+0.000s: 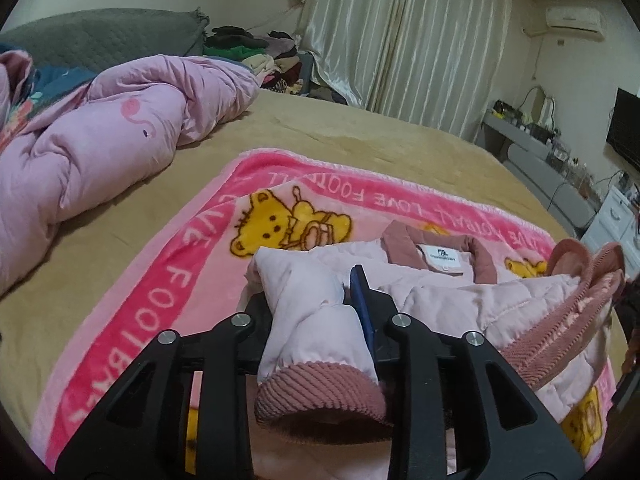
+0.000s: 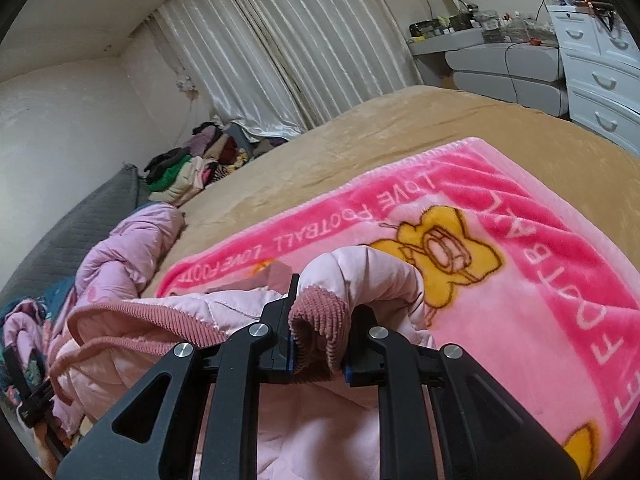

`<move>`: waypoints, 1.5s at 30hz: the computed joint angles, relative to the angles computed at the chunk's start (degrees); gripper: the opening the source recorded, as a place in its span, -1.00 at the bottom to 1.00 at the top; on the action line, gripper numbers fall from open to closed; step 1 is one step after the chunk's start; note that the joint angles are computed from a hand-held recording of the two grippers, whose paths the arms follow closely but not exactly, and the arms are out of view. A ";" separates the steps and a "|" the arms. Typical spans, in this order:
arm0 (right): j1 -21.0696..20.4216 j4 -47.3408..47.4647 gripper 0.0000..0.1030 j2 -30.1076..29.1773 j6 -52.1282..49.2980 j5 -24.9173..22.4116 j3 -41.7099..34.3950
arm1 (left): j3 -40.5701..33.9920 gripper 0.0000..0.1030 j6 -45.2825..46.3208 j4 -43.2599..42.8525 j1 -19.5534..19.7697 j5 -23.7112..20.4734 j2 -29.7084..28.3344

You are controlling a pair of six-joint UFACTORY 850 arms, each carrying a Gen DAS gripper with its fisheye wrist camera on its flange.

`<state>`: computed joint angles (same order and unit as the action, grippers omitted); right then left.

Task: Fold large clothes
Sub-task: 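Lift the hem with both tools and fold it over toward the collar, then open both tools and release the folded hem onto the coat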

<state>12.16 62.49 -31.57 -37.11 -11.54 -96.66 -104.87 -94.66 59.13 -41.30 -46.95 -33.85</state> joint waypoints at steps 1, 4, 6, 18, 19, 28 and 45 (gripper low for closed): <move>0.17 -3.36 -0.71 -0.32 2.99 0.24 -0.38 | -0.06 -0.55 0.06 0.59 -0.09 -0.11 -0.23; 0.63 -15.12 -0.71 -1.77 13.98 0.14 -2.26 | 0.80 -0.52 0.34 1.10 0.30 1.36 -0.11; 0.90 -24.02 -0.71 -3.33 22.95 -0.82 -4.46 | 2.71 -0.42 -2.15 2.34 0.72 3.84 1.00; 1.19 -41.36 -0.67 -10.24 44.11 -8.20 -14.27 | 5.75 0.33 -5.22 5.15 0.80 11.02 3.75; 1.14 -41.44 -0.67 -10.43 44.57 -8.50 -14.51 | 5.50 0.35 -4.89 5.27 0.51 10.50 3.75; 1.01 -42.59 -0.63 -12.61 46.86 -11.49 -18.09 | 5.40 0.70 -5.80 7.25 -0.62 10.34 4.44; 0.35 -23.52 0.76 -8.46 27.68 -10.34 -14.66 | 8.12 0.82 0.05 -3.50 1.66 4.93 3.65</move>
